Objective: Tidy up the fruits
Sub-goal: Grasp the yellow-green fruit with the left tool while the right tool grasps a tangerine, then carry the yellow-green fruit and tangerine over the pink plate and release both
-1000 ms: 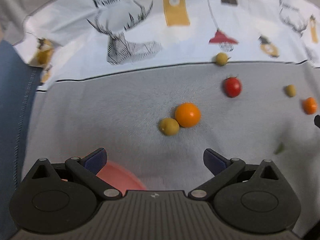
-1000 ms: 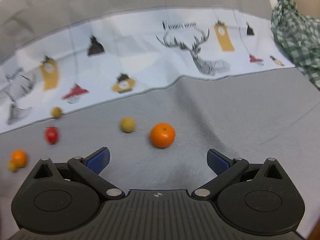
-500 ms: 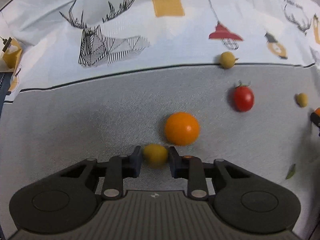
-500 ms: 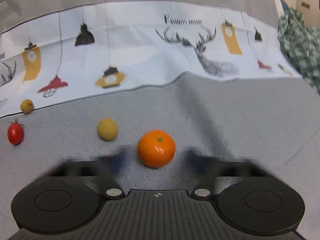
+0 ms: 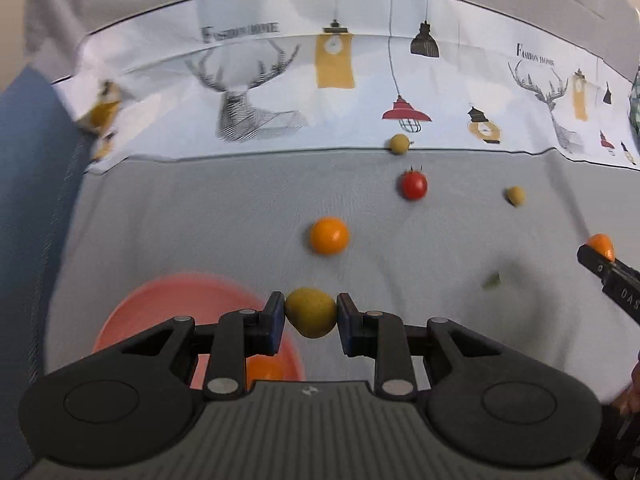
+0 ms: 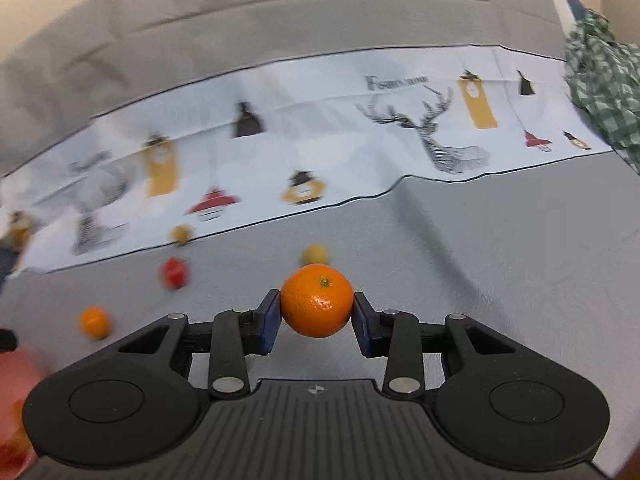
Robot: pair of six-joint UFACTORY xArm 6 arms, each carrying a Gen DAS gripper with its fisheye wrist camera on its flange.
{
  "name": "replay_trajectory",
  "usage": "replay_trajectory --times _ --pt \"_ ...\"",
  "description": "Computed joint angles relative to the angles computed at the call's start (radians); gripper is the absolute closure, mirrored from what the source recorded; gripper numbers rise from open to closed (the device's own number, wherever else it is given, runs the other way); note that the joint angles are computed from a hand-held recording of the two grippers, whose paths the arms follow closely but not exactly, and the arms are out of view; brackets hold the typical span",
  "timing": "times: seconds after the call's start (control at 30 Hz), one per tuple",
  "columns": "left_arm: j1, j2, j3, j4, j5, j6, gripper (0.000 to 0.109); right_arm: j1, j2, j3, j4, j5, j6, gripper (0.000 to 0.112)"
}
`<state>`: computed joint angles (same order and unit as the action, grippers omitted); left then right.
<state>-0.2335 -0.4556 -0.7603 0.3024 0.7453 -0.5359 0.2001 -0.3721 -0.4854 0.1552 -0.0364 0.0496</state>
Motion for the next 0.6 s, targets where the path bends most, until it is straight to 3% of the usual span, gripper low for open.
replay_trajectory --times 0.2,0.33,0.5,0.6 --pt "-0.072 -0.366 0.127 0.058 0.263 -0.1 0.078 0.124 -0.414 0.133 0.088 0.287 -0.075 0.073" --pt "-0.149 -0.57 0.162 0.092 0.467 -0.165 0.078 0.242 -0.617 0.177 0.024 0.431 -0.012 0.073" --pt "-0.319 -0.764 0.179 0.181 0.714 -0.325 0.078 0.429 -0.745 0.184 -0.055 0.556 0.122 0.073" --pt "-0.484 -0.842 0.172 0.25 0.867 -0.443 0.078 0.523 -0.792 0.183 -0.142 0.577 0.199 0.073"
